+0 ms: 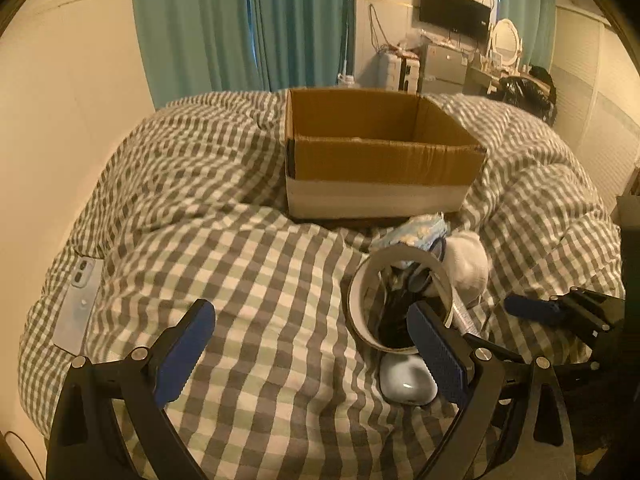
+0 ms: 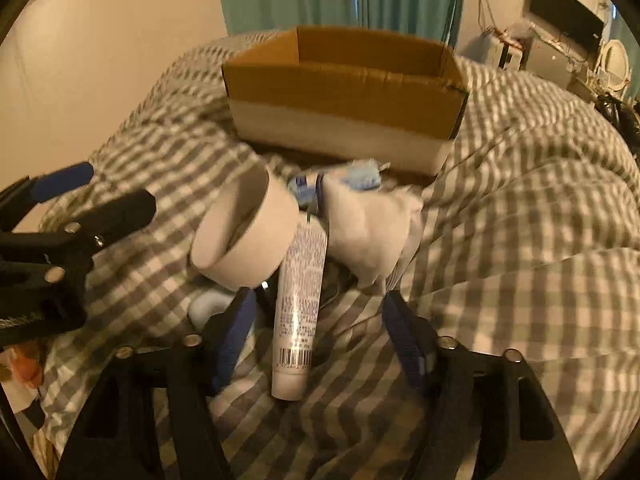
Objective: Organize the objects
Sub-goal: 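Grasp the white tube with the right tool while the left grasps the white tape roll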
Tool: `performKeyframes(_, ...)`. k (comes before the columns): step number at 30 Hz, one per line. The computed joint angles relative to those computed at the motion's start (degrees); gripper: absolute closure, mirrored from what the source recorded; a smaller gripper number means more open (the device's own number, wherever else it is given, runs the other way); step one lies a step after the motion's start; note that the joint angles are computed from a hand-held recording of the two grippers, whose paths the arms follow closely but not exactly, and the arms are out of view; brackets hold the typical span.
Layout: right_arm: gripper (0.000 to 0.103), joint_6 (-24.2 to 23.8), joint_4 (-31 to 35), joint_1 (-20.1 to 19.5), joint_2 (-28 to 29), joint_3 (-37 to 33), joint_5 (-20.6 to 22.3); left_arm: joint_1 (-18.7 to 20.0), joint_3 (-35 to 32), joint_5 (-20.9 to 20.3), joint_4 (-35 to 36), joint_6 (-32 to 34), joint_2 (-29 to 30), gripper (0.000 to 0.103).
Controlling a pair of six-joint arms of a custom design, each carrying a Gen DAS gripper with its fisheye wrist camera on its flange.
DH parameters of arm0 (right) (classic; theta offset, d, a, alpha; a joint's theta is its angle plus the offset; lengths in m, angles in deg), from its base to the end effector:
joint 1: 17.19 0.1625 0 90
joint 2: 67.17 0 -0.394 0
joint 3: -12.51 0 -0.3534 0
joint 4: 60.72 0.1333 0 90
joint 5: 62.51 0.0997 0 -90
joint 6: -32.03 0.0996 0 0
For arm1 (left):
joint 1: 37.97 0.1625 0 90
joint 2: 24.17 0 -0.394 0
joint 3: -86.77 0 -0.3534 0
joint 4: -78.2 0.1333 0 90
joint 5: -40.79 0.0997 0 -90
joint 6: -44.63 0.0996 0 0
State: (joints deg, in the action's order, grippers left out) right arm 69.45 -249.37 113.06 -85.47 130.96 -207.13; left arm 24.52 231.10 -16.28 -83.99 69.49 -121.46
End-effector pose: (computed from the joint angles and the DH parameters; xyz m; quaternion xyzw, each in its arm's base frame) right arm 0.3046 -0.2792 -0.1219 0.0279 -0.8880 0.2786 0.3647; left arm 0.0200 -0.3674 0.2614 0.3576 0.8672 -0.2151 0.2717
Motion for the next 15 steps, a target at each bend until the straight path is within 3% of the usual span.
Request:
performKeyframes(5, 0.07, -4.25, -1.34, -1.79, 0.61, -0.49, 5.64, 0.59, 0.04, 0.48, 0.7, 0.19, 1.45, 0.004)
performKeyframes(8, 0.083, -4.74, -1.59, -1.94, 0.97, -0.52, 6.69, 1.04, -0.16, 0.36, 1.25, 0.29, 1.71, 0.004)
performKeyframes(11, 0.084, -4.82, -5.44, -0.85, 1.04, 0.64, 5.97, 1.33, -0.42, 0.0, 1.88, 0.16, 1.55, 0.004)
performKeyframes(15, 0.084, -0.59, -3.14, 1.84, -0.62, 1.53, 0.82, 1.09, -0.28, -0.4, 2.67, 0.06, 1.02, 0.004)
